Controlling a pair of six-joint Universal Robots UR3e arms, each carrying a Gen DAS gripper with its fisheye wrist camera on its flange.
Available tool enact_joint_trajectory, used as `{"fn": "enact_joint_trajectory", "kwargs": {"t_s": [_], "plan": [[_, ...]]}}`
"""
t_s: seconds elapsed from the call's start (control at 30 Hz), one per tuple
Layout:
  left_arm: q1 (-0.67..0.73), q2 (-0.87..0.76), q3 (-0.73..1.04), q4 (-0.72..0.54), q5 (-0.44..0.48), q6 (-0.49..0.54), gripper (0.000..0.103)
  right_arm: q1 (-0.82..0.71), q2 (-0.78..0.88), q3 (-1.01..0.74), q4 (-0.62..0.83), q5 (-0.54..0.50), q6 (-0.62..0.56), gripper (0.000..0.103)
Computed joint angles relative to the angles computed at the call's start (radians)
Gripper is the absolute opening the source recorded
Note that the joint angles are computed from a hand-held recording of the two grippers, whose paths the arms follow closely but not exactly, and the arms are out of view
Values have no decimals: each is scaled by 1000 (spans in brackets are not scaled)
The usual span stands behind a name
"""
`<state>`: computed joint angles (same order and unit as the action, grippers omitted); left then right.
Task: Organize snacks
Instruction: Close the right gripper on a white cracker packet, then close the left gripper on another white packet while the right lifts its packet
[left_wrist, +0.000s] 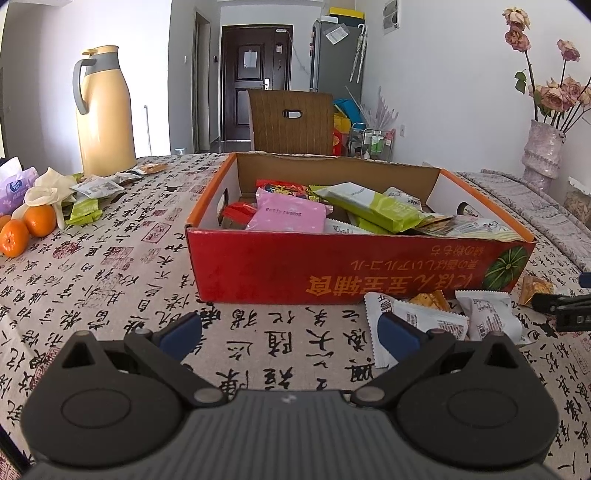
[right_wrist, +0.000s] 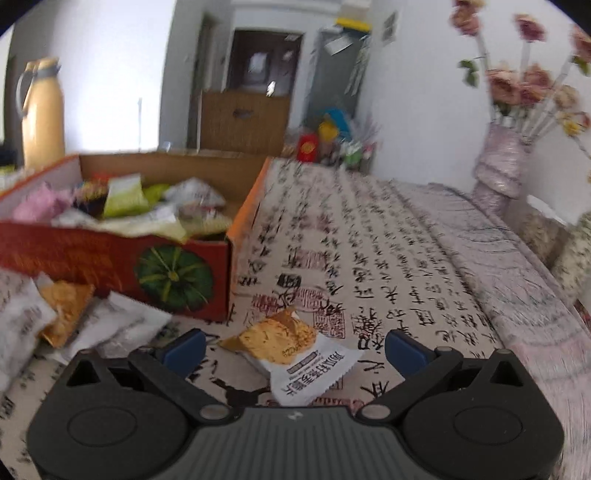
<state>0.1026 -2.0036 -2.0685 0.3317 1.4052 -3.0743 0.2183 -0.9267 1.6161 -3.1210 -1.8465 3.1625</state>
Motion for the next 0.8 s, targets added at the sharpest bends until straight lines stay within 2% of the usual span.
{"fn": "enact_joint_trajectory", "kwargs": {"t_s": [0.17,0.27,0.3,0.33,0.43,0.6,0.8], "plan": [[2,-1,4,-9,-2,2,103,-25,50,-93,90,38,-40,101],[1,-2,7,-13,-2,1,103,-68,35,-56,62,146,10,88],[1,-2,8,-16,-2,1,103,-78,26,-41,58,174,20,81],[1,-2,9,-19,-3,2,103,-88,19,-23,43,199,23,68],[2,-1,8,-21,-5,3,103,-90,-10,19,27,218,21,59],[1,-3,10,-19,-2,2,103,-66,-39,86,-26,198,27,58],[-2,19,8,-38,-1,10,103,-27,-79,175,-137,141,90,58]]}}
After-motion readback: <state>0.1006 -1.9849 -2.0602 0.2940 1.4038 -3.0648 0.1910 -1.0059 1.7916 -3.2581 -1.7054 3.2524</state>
